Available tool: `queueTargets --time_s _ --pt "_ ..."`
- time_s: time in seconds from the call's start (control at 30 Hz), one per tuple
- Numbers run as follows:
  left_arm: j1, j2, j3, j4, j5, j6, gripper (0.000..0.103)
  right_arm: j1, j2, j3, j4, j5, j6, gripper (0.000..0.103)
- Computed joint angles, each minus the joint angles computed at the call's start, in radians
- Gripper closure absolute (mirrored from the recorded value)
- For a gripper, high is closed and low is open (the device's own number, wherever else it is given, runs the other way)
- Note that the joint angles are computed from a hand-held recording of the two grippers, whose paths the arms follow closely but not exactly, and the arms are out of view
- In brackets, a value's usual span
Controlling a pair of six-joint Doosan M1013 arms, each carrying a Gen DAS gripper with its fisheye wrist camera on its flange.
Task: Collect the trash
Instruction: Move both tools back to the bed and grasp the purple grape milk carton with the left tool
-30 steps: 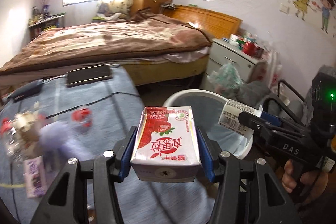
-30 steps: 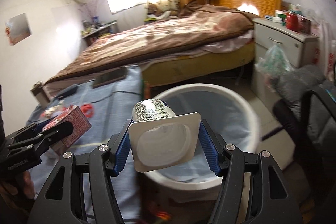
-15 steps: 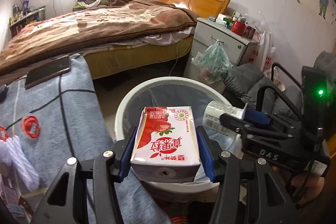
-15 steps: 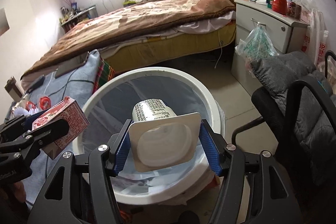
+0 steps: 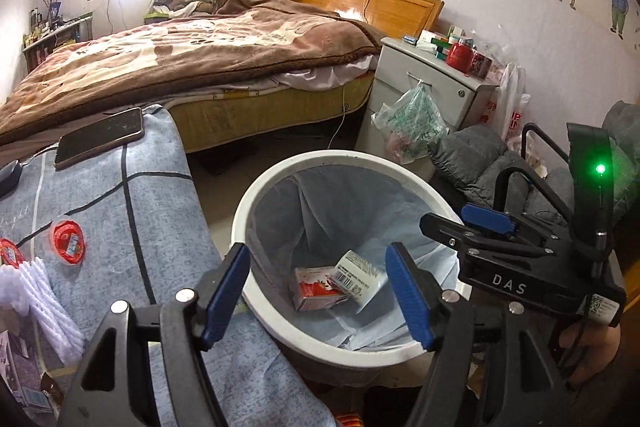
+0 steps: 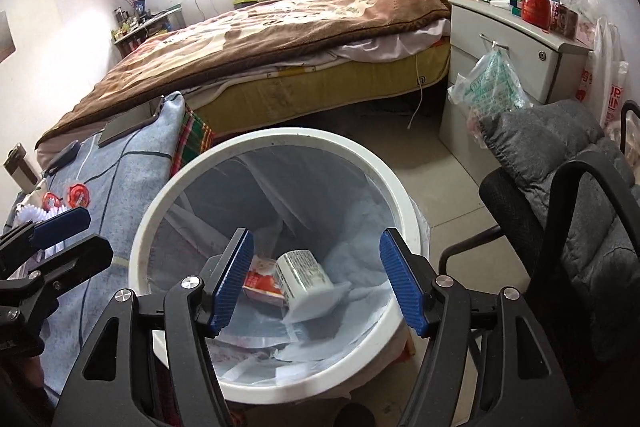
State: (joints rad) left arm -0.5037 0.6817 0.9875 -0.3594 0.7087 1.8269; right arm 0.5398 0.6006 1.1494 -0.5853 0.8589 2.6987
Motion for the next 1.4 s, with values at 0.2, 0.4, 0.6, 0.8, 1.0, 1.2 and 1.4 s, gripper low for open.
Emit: queueTargets --time_s 0.2,0.4,0.6,0.8,1.0,1.2,1.4 --pt "0.016 -0.049 0.067 0.008 -0.069 -0.018 0.030 0.025 -0.003 -0.009 -0.061 -0.006 0.030 0.036" --pt "0.042 -0.113 0.163 0.058 -0.154 -0.072 0.029 0.050 0.004 -0.033 -0.097 -0.022 0.045 0.036" --pt "0.070 -0.166 0.246 0.170 -0.225 -0.187 0.028 0.077 0.026 -0.072 -0.128 -0.036 0.033 0.036" --pt "0.100 -0.205 0.314 0.269 -0.267 -0.299 0.027 0.088 0.041 -0.090 -0.100 -0.089 -0.001 0.036" --pt "0.125 -0.223 0.356 0.478 -0.263 -0.511 0.025 0.107 0.067 -0.116 -0.045 -0.143 -0.103 0.036" --pt "0.154 -0.215 0.377 0.572 -0.227 -0.643 0.022 0.124 0.104 -0.165 0.025 -0.153 -0.211 0.036" --pt "0.178 -0.181 0.350 0.422 -0.173 -0.516 0.021 0.135 0.144 -0.225 0.093 -0.126 -0.305 0.036"
